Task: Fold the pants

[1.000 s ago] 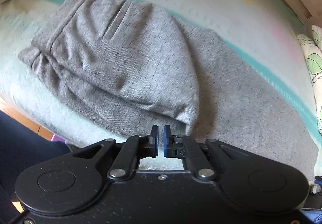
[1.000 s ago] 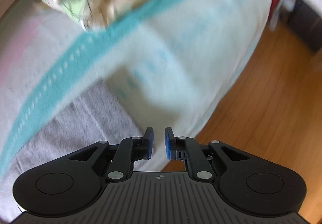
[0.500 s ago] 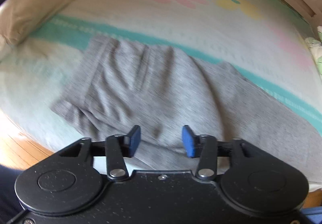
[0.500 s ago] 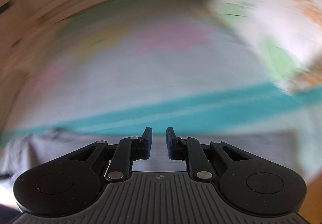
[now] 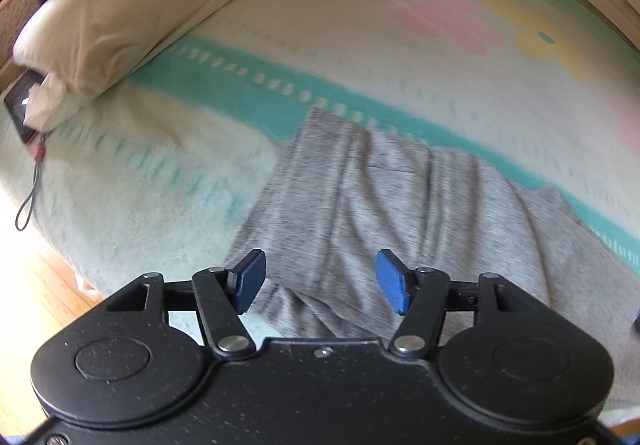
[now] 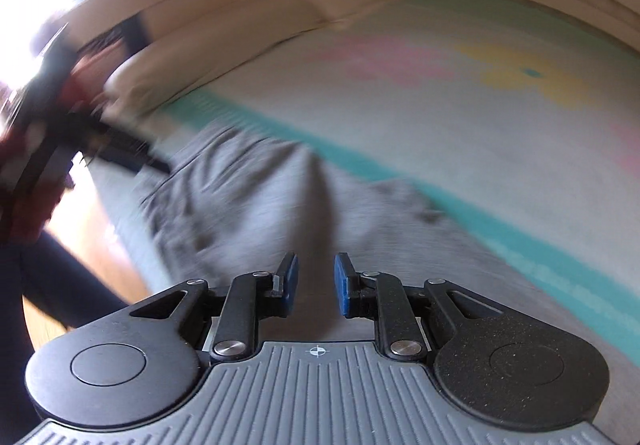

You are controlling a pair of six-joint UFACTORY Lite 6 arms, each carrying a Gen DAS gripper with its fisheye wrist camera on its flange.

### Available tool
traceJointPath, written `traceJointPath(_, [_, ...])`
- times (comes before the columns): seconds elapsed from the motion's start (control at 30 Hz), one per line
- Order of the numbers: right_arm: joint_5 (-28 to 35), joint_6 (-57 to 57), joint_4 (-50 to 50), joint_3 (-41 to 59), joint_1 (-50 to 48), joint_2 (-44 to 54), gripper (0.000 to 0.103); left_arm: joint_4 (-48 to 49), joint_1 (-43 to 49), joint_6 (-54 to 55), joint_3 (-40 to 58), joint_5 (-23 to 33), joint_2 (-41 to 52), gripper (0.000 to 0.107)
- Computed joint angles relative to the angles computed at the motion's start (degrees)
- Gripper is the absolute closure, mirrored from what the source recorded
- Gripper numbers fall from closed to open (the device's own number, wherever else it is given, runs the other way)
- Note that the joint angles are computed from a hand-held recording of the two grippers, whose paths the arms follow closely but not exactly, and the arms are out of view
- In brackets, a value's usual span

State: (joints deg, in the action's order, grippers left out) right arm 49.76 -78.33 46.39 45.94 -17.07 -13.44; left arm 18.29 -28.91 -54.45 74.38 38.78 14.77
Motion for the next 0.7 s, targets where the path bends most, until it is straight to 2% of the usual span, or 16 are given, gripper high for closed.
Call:
traceJointPath(0.1, [-3.58,-3.88,0.51,-6.13,4.39,-4.14,0.082,2.19,0.64,-3.91,-2.69,-2.26,0.15,0.043])
traceJointPath(0.23, [-7.1,-10.7,0.9,-12.61,7.01,-10.39,0.08,-3.46,2.68,-1.6,-6.18,-7.25,-0.22,0.043])
traceJointPath(0.33, [-8.68,-13.67,1.86,-15.94,8.17,-12.7,0.076,-5.61,2.11,0.48,-4.6,-7.7,2.01,0.043])
traceJointPath(0.43, [-12.21,-14.48,1.41,-19.06,10.23,-14.61,0.073,-1.98,0.13,-2.77,-1.45,-6.88,4.65,0.041])
traceJointPath(0.47, [-13.42,-15.01,1.51,-19.85,10.66,-15.01,0.073,-0.88,-0.6,-3.64,0.11,-5.61,5.6,0.045])
traceJointPath(0.53, [-17.24,-15.4,2.37,-21.38,12.92,-14.62,0.073,2.88,-1.79,-7.54,1.9,-4.05,7.15,0.065])
traceJointPath(0.57, [-17.8,-15.91,2.79,-21.74,13.17,-14.58,0.073,4.18,-2.17,-9.0,1.93,-3.64,6.93,0.082])
traceJointPath(0.67, [-22.87,-17.59,4.92,-23.37,16.09,-14.49,0.073,3.93,-1.29,-10.62,-0.27,-6.39,4.48,0.097])
traceJointPath(0.7, [-24.21,-19.12,6.35,-23.82,16.78,-14.46,0.073,3.98,-0.93,-10.99,-0.89,-6.96,3.73,0.098])
